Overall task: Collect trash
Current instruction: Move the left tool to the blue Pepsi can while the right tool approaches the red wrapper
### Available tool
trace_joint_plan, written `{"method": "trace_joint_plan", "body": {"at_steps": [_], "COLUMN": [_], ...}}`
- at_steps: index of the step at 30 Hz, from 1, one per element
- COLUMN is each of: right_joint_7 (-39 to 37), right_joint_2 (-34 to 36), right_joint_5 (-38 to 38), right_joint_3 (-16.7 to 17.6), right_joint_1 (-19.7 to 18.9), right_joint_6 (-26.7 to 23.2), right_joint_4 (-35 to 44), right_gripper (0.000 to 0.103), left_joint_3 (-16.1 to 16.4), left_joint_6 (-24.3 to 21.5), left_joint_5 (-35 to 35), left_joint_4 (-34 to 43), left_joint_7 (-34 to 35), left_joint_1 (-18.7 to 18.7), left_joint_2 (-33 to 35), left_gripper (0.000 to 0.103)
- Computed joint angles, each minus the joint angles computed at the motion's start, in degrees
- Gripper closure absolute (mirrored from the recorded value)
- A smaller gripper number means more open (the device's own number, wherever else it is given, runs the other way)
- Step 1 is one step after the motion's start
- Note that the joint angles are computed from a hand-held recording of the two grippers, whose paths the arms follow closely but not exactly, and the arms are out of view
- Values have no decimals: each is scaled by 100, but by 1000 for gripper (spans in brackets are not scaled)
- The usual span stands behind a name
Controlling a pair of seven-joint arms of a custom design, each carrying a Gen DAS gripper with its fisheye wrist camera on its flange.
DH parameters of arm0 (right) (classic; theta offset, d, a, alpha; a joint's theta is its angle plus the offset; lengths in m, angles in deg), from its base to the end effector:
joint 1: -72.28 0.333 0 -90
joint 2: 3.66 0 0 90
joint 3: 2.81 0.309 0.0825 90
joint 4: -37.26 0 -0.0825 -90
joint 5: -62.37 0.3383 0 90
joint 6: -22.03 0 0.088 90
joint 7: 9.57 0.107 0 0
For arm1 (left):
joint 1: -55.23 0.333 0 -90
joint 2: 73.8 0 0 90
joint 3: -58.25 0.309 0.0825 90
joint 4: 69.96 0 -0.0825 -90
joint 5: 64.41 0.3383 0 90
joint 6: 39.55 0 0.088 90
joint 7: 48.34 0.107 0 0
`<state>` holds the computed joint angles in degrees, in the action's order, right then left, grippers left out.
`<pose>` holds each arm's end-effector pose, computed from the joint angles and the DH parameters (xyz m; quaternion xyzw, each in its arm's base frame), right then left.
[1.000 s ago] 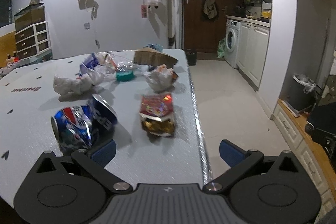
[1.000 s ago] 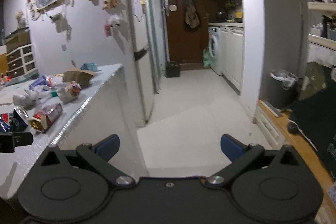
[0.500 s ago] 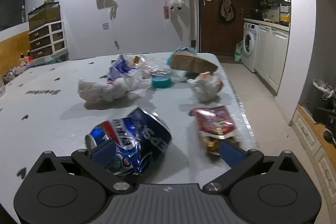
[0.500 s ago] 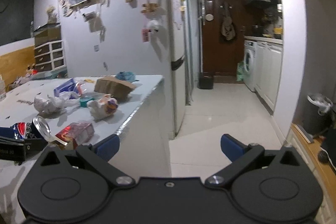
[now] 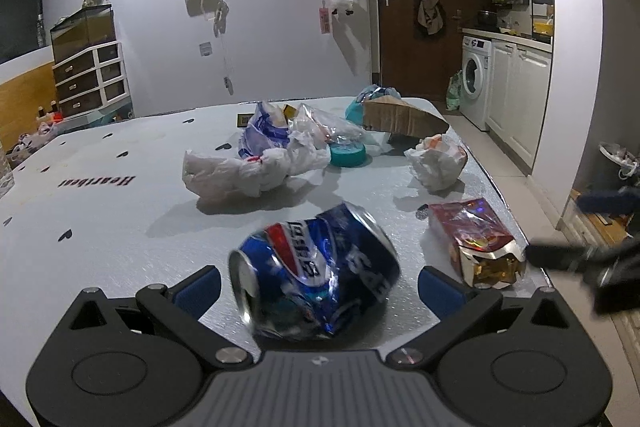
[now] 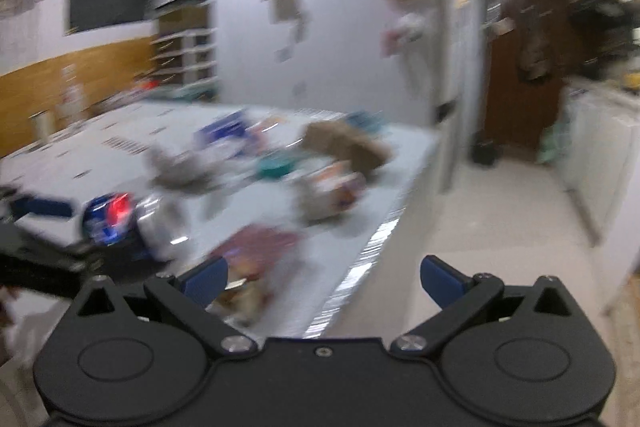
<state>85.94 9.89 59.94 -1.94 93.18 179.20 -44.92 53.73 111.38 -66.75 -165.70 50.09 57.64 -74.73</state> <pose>0.5883 0.2351 0.6885 -0.6945 0.5065 -0.2792 0.4280 0.5590 -0.0201 0.7105 -0.5722 0.6716 -0.3261 0.3393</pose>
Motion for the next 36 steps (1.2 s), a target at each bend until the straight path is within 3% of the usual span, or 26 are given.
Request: {"method": "trace_joint_plan", "body": {"at_steps": [3, 7, 16, 22, 27, 32, 36], "right_joint_7": [-566, -791, -599, -311, -431, -1592, -2286], "right_joint_2": [176, 247, 533, 660, 676, 627, 786], "right_joint_5": [523, 249, -94, -205, 128, 1483, 1904], "right_joint_3": [267, 158, -132, -281, -125, 537, 630], "right_joint_1": [-100, 81, 104, 3, -237, -689, -604], "right_joint_6": [-326, -263, -445, -524, -481, -337, -617], "right_joint_4": [257, 232, 560, 734, 834, 879, 1171], "right_gripper": [0, 0, 0, 0, 0, 0, 0], "left_joint_3": [41, 34, -339, -579, -707, -657, -547], "left_joint_6": [-167, -468, -1296, -2073, -2230, -2436, -2494], "left_joint_5": [-456, -1102, -2068, -2138, -2472, -2929, -3256], "left_joint_4": [232, 704, 2334, 3339, 3067, 2729, 2229], "left_joint_7": [350, 672, 1048, 821, 976, 994, 1289], "left_joint_1": [47, 173, 619, 809, 1003, 1126, 1135], "left_joint_2": [98, 368, 1468, 2111, 1948, 1661, 1240], "left_gripper": [0, 0, 0, 0, 0, 0, 0]}}
